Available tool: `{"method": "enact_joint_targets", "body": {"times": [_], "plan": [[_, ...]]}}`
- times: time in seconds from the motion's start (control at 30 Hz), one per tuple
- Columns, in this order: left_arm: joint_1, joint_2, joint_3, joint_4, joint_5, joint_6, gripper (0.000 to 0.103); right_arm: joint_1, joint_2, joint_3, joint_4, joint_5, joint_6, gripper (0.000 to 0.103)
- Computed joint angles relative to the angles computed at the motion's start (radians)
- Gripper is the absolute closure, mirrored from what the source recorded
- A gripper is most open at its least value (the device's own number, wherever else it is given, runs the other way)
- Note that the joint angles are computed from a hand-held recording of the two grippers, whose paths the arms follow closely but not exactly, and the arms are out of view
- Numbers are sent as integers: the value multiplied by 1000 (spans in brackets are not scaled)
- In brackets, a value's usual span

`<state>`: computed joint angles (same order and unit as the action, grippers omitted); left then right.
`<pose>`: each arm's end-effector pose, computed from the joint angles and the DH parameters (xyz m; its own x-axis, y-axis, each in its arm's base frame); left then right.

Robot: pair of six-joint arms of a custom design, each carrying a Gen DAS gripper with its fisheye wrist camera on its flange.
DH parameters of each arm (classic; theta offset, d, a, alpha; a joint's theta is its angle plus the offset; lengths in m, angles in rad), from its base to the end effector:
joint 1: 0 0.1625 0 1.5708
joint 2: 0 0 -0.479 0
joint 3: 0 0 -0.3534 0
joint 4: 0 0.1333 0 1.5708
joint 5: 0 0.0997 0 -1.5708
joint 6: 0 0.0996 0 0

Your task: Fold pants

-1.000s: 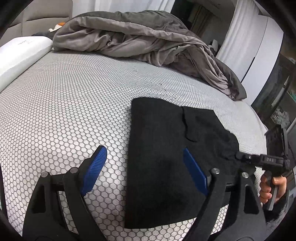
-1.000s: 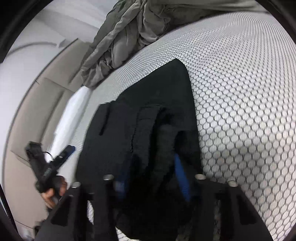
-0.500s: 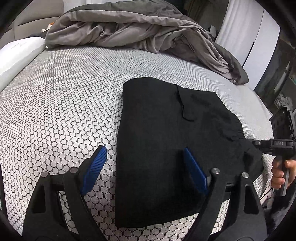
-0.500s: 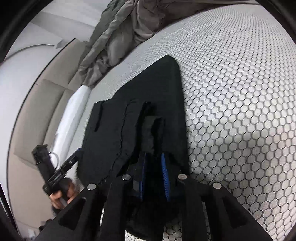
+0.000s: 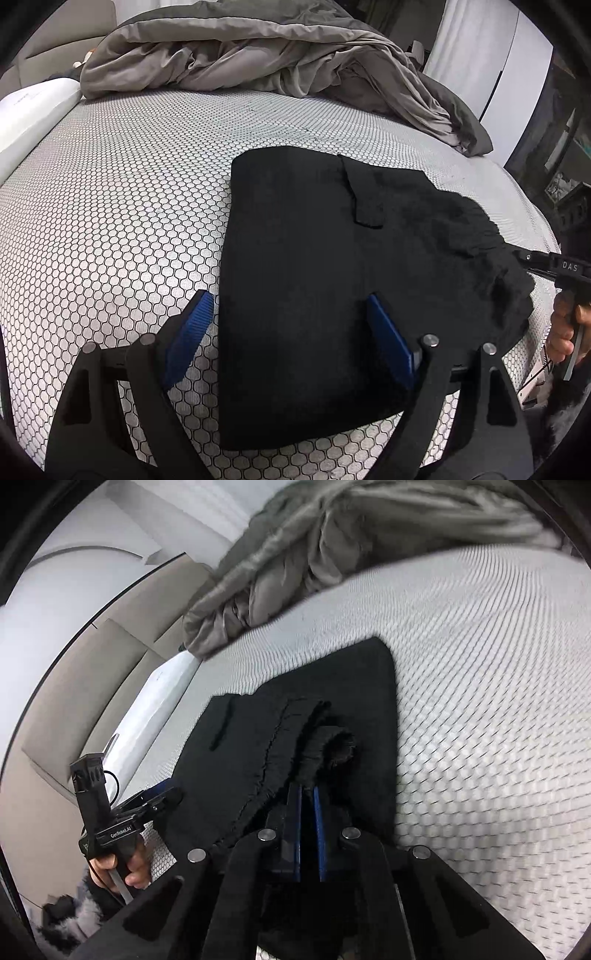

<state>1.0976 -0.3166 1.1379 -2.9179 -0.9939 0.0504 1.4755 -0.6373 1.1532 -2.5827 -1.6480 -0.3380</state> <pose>-0.2086 -0.8190 0.0308 -0.8499 0.1769 -0.4964 0.4375 0.7619 -0.4775 0.0463 -0.8355 0.2333 -0.9608 -0.1663 0.2218 -0.2490 0.8695 -0.4265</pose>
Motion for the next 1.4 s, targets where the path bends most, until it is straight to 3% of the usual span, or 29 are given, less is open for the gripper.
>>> {"method": "enact_joint_targets", "body": {"times": [0.07,0.13,0.17,0.27,0.3,0.33,0.43,0.5,0.7,0.8,1.0,1.27,1.3,1.33,1.4], "plan": [[-1,-1,1,4,-4,4,20,5,-2,2,-3,-62,-8,97],[-2,4,-8,23,11,5,20,16,44,-46,24,-197,-23,93],[-4,6,-11,31,19,4,20,17,54,-60,47,-227,-20,92],[-6,3,-6,26,26,12,20,6,37,-61,61,-169,11,80],[-6,1,-3,25,23,13,20,-1,18,-42,41,-129,39,68],[-6,-1,-1,26,22,13,20,-7,5,-24,17,-103,56,64],[-7,0,-1,32,26,10,20,-36,-28,8,17,77,100,64],[-7,1,-3,34,26,13,20,-45,-27,-3,67,147,103,62],[-8,5,-6,37,26,22,20,-48,16,-78,192,156,137,61],[-7,5,-5,36,24,28,20,-40,13,-64,170,157,123,61],[-5,3,-2,36,24,32,20,-40,-11,-27,177,246,95,56],[-4,4,-6,43,26,39,20,-22,24,-67,232,150,106,56],[-4,4,-6,44,27,41,20,-20,31,-71,235,134,103,60],[-4,2,-4,43,27,44,20,-16,37,-73,230,119,99,74],[-1,-2,-2,45,17,45,20,-4,45,-65,192,67,87,90]]}}
